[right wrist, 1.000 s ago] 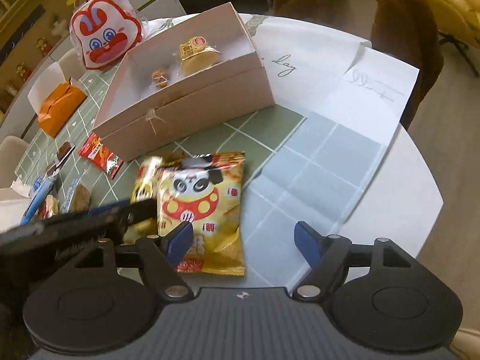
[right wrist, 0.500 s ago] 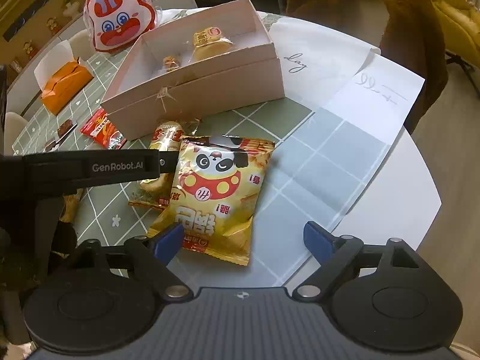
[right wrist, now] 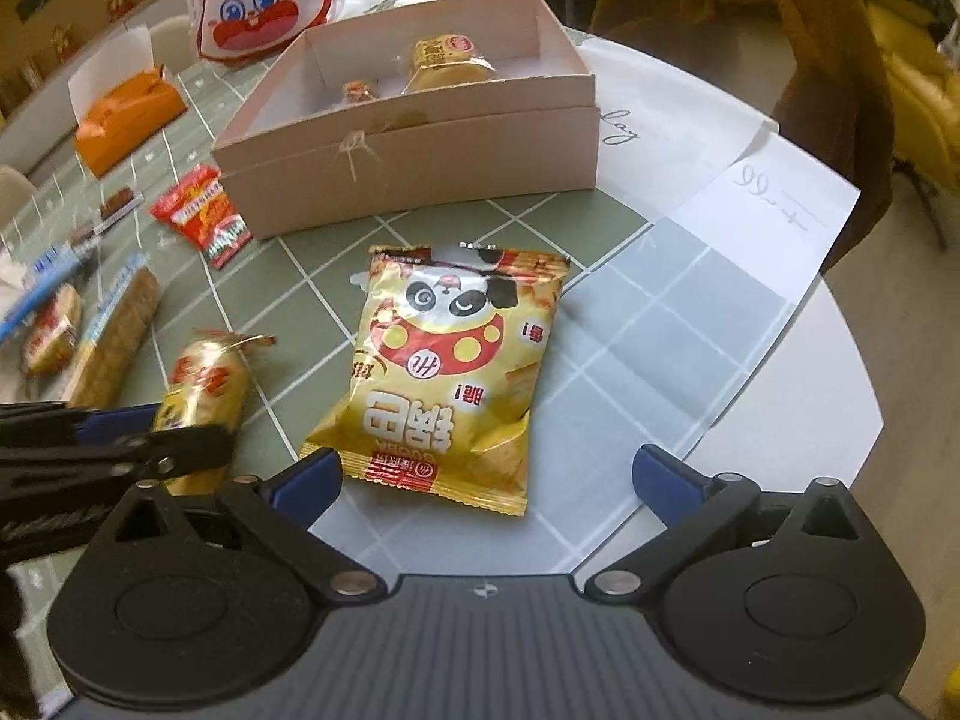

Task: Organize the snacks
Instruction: 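Hold the rice cracker in the left tool while the right tool lifts the panda bag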

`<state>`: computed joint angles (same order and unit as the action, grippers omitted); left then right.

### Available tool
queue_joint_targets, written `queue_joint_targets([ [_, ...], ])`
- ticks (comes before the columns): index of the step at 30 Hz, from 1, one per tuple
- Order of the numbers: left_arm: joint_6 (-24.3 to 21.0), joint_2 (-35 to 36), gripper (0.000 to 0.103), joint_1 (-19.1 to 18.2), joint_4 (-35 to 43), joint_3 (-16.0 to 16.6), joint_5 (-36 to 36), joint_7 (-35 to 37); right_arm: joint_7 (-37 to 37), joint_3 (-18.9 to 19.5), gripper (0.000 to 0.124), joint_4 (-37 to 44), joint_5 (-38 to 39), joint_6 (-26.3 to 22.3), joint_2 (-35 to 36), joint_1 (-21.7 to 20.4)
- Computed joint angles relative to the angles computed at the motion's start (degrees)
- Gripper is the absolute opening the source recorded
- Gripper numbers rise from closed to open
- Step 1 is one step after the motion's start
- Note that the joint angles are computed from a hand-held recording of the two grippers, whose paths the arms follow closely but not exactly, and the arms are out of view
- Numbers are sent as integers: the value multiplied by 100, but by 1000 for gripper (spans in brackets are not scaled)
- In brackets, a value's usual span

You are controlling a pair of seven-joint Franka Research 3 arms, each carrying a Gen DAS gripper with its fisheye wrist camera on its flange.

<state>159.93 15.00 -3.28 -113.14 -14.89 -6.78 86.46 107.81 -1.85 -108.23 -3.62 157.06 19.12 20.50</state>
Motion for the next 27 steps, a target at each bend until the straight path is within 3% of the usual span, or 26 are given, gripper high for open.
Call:
queue_joint_targets([
  [2, -54, -32, 41, 21, -18, -23, -44, 44, 359, -258, 103, 115, -578, -177, 76, 307],
  [6, -245, 41, 41, 28, 146, -15, -117, 48, 596, -224, 103, 179, -681, -264, 94, 277],
  [11, -634, 127, 41, -113, 407, 125, 160, -273, 451, -150, 103, 11, -732, 41, 54, 183],
  [15, -1152, 256, 42, -263, 765, 211, 682, -263, -301, 263, 103, -193, 113, 458, -25, -276],
  [17, -1051, 256, 43, -320, 719, 226, 915, -140, -672, 471, 103, -288, 753, 784, -23, -500],
  [18, -938, 224, 43, -341, 632, 243, 989, -166, -570, 364, 103, -273, 819, 823, -6, -416],
  [20, -645, 123, 44, -386, 394, 288, 1090, -385, -270, 132, 102, -124, 797, 697, 62, -222],
  [22, -571, 63, 44, -367, 299, 269, 1059, -505, -248, 158, 100, 81, 941, 469, 134, -244],
  [27, -961, 186, 44, -136, 608, 92, 490, -234, 282, -24, 100, 807, 752, -426, 425, -32],
])
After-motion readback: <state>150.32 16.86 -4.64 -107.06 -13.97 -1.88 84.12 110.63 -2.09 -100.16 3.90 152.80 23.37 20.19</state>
